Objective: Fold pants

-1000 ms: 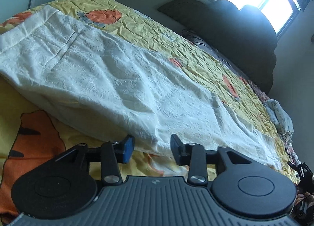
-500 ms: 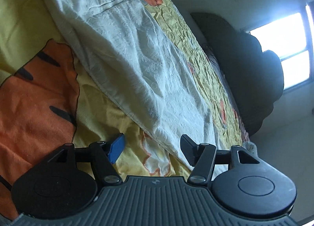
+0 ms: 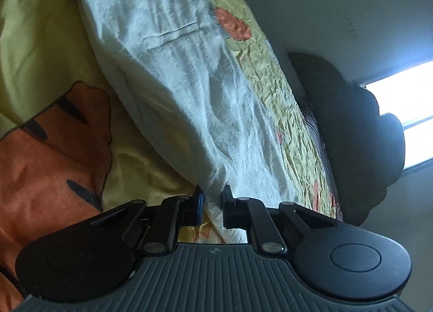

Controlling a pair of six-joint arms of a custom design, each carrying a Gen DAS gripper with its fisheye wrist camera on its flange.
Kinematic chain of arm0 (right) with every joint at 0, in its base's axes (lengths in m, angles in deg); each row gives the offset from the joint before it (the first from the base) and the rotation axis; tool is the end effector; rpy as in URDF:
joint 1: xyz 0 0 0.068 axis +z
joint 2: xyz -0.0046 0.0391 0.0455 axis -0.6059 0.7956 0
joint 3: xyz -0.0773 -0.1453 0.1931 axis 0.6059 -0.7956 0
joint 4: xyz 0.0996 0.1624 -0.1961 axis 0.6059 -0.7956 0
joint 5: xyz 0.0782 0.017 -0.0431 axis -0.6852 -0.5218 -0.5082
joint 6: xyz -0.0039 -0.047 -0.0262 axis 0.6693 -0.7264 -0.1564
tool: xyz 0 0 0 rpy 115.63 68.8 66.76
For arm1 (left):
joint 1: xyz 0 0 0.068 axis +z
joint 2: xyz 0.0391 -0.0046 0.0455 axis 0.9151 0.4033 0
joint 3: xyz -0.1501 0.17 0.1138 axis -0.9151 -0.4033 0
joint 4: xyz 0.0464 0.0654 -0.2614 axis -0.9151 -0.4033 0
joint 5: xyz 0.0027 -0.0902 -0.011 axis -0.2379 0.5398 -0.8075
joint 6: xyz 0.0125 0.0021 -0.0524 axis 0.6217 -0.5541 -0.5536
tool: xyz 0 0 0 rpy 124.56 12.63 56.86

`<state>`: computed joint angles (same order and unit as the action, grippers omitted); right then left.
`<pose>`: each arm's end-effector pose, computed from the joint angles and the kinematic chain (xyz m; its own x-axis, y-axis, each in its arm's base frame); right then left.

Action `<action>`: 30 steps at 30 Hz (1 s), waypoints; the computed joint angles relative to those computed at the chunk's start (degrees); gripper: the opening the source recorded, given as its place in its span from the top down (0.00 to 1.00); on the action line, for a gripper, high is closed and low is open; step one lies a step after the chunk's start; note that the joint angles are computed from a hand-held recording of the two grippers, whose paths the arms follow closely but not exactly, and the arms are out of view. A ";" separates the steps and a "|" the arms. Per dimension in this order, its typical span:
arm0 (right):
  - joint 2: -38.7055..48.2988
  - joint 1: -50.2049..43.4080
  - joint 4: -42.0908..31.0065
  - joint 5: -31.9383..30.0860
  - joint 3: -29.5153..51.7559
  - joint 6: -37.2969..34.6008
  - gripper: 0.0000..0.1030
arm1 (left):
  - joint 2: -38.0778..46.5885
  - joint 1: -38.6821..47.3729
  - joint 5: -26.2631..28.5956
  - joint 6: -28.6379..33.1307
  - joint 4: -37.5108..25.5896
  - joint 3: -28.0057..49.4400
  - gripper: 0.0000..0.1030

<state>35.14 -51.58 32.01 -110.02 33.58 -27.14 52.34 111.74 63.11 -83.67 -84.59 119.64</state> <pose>0.2687 -0.0496 0.1059 -0.4639 0.8109 -0.3567 0.2297 0.4990 0.8356 0.2015 0.1707 0.1349 -0.4244 -0.8417 -0.3339 -0.4400 0.5140 -0.7363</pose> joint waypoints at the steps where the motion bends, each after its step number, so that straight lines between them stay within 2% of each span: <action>1: -0.17 -0.94 -1.11 -0.94 0.32 -1.61 0.93 | -1.37 -0.28 -0.66 1.27 -0.52 -0.48 0.88; 4: 6.36 -2.43 -4.80 -1.63 2.39 -3.01 0.93 | 1.87 -0.31 -1.56 3.27 -3.19 0.26 0.88; 7: 11.72 -3.34 6.05 -3.20 -0.98 2.34 0.93 | 3.52 0.57 0.31 4.21 -3.21 0.91 0.88; 9: 12.83 -3.80 8.57 -4.25 -1.40 4.35 0.92 | 3.91 1.52 1.62 7.76 -5.69 2.39 0.85; 10: 12.89 -4.08 7.82 -4.70 -1.02 4.99 0.92 | 3.85 1.97 1.65 8.29 -5.59 2.70 0.70; 13: 14.32 -5.43 9.19 -6.92 -0.86 7.04 0.91 | 1.41 5.48 2.36 7.31 -4.30 1.81 0.66; 15: 15.16 -5.40 10.41 -6.90 -1.07 7.30 0.91 | 0.30 8.61 2.24 4.18 -0.30 0.88 0.54; 16: 15.30 -5.31 10.92 -6.75 -1.25 7.47 0.91 | -0.07 9.84 0.50 1.47 2.76 0.36 0.45; 17: 15.54 -5.17 11.35 -6.49 -1.28 7.79 0.91 | 0.35 10.78 -1.25 -0.53 4.80 0.55 0.40; 18: 15.53 -5.03 11.54 -6.25 -1.36 8.01 0.91 | 1.62 11.54 -2.56 -1.84 5.78 1.58 0.40; 19: 15.25 -4.76 11.79 -5.85 -1.72 8.31 0.91 | 3.78 12.42 -3.05 -2.63 7.12 3.01 0.41; 21: 15.23 -4.63 12.55 -5.61 -2.19 8.90 0.91 | 6.69 12.45 -5.65 -2.32 10.12 4.61 0.60; 22: 15.24 -4.41 13.20 -5.19 -2.40 9.43 0.91 | 8.09 11.76 -8.02 -1.13 10.11 6.00 0.97; 23: 14.69 -4.13 12.93 -4.52 -2.60 9.48 0.91 | 8.91 11.26 -10.31 0.03 10.41 6.92 0.97; 24: 12.11 -4.09 9.11 -3.90 -2.52 7.26 0.90 | 8.59 11.02 -12.65 1.02 10.62 7.31 0.98; 27: 4.48 -3.87 1.84 -1.87 -2.97 2.46 0.91 | 4.75 11.96 -12.92 5.65 9.78 7.14 0.97; 29: 6.69 -4.35 -2.00 -2.26 -0.93 0.03 0.91 | 4.82 12.23 -13.05 10.34 8.88 7.73 0.97; 30: 9.90 -4.81 2.58 -3.51 -1.45 1.49 0.94 | 6.97 12.11 -14.12 11.93 7.87 8.63 0.97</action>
